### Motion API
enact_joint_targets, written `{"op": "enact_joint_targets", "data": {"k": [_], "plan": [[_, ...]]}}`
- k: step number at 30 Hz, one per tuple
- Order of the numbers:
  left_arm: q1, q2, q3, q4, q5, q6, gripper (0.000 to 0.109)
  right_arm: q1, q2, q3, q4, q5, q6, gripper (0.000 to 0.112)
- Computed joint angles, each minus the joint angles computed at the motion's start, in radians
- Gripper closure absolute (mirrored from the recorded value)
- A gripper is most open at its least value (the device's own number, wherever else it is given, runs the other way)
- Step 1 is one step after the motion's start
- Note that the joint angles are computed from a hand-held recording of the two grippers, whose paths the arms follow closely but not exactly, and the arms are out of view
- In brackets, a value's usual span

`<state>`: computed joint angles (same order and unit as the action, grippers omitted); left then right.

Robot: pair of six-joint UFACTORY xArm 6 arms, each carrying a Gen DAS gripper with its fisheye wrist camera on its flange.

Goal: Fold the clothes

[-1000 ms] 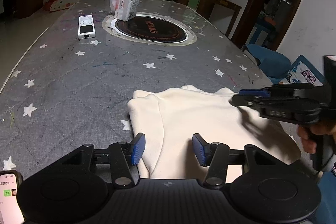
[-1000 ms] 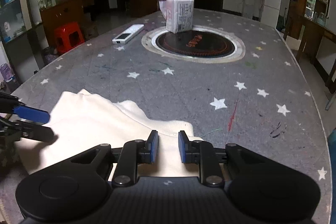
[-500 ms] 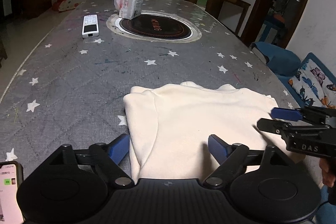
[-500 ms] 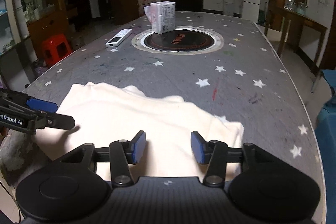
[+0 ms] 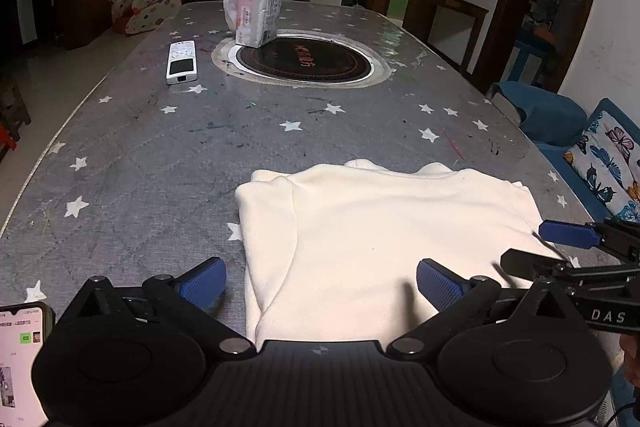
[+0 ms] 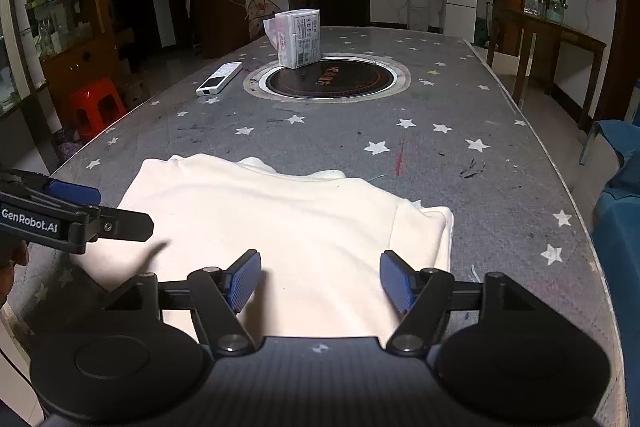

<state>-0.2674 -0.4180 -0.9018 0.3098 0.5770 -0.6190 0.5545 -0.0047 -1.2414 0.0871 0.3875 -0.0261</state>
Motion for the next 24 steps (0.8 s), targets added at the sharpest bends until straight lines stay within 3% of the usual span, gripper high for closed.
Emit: {"op": "enact_joint_targets", "data": {"k": [3, 8, 10, 24], "plan": [[-0.002, -0.003, 0.002, 0.011, 0.002, -0.008, 0.006, 0.004, -0.006, 0.01, -0.029, -0.006, 0.029, 0.035], [-0.011, -0.006, 0.001, 0.068, 0.025, -0.049, 0.006, 0.01, -0.015, 0.028, -0.047, -0.019, 0.051, 0.033], [-0.011, -0.009, 0.004, 0.076, 0.03, -0.054, 0.006, 0.011, -0.018, 0.032, -0.055, -0.022, 0.057, 0.026], [-0.027, -0.009, -0.004, 0.112, 0.078, -0.077, 0.006, 0.026, -0.035, 0.053, -0.099, -0.033, 0.084, 0.019]]}}
